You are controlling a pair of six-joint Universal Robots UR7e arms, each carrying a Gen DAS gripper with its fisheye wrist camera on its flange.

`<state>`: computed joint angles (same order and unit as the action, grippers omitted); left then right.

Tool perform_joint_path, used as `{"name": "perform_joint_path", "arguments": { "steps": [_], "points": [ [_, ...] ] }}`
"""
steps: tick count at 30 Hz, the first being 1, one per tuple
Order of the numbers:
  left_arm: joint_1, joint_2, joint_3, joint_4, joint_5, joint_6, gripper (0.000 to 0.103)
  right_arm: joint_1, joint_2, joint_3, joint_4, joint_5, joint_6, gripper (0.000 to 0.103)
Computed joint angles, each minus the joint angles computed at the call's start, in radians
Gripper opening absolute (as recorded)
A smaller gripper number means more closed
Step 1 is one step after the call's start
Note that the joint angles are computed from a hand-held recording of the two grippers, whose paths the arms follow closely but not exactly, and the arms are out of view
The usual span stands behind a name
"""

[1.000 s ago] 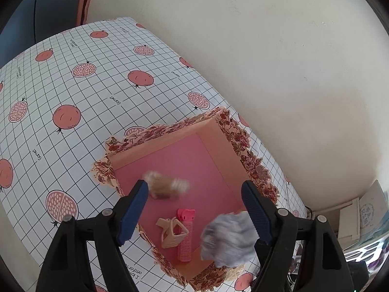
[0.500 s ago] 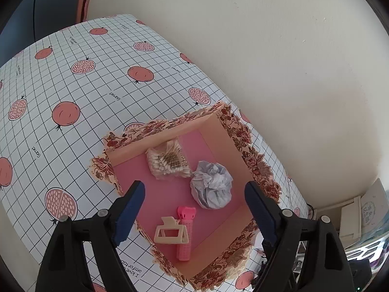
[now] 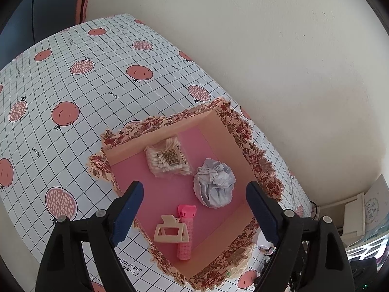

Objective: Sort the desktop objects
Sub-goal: 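Move both grippers toward the cream lace fabric and black toy figure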

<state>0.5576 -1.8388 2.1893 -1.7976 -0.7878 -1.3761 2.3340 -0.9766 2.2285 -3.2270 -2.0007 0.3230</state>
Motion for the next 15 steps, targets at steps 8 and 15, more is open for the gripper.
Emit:
{"name": "perform_joint_path", "arguments": {
  "steps": [8, 15],
  "points": [
    [-0.021, 0.025, 0.009, -0.096, -0.025, 0.054, 0.089, -0.014, -0.053, 0.027, -0.010, -0.016, -0.022, 0.103],
    [-0.090, 0.090, 0.000, -0.160, -0.016, 0.099, 0.093, -0.017, -0.150, 0.054, -0.009, -0.078, -0.050, 0.103]
  ]
}}
